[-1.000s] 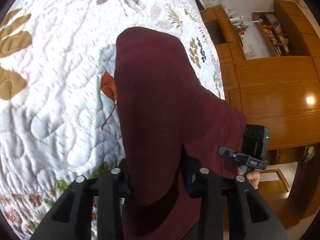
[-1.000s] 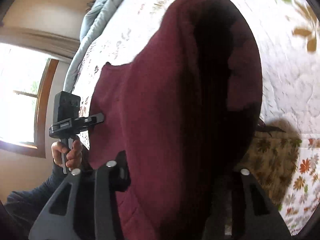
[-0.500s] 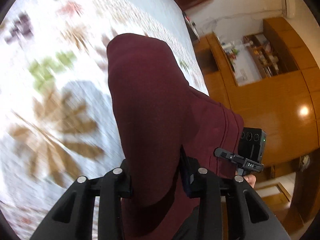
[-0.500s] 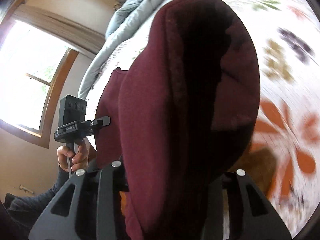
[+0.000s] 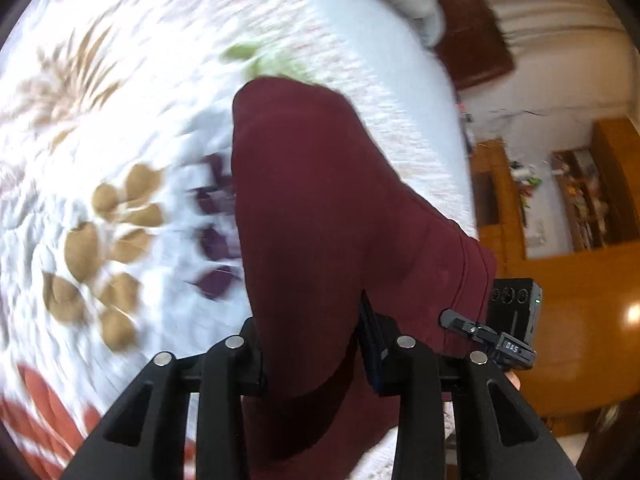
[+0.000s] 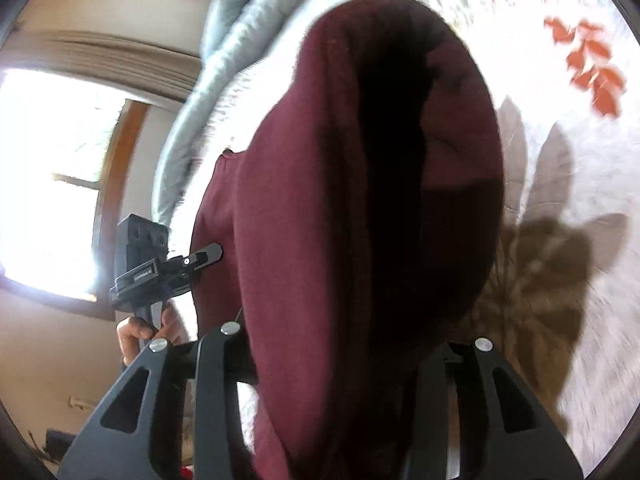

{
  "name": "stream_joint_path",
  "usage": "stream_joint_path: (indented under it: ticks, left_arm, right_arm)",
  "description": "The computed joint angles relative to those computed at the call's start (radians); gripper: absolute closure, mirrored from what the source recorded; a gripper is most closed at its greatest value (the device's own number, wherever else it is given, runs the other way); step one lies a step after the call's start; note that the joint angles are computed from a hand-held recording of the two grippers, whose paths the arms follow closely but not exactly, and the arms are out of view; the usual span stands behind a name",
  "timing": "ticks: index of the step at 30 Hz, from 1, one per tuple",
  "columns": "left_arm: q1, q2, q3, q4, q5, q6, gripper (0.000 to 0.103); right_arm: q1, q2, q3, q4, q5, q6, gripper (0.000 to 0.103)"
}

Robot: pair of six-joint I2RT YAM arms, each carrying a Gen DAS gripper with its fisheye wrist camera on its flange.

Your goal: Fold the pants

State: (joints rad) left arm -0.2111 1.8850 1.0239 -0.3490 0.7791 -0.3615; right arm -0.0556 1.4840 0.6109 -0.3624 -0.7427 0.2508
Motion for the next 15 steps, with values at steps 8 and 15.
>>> stream_joint_path:
  ticks: [8,15]
  left_arm:
    - [0.075,0.0,-0.065,0.05,0.023,0.041,0.035]
    - [0.02,-0.603,-0.448,0.237,-0.09,-0.062,0.033]
  right_arm:
    - [-0.137,-0.003,0.017,-0.125,0.061,-0.121,0.033]
    - [-0.043,-0.208,0.184,-0.206,0.171,-0.032,0.054]
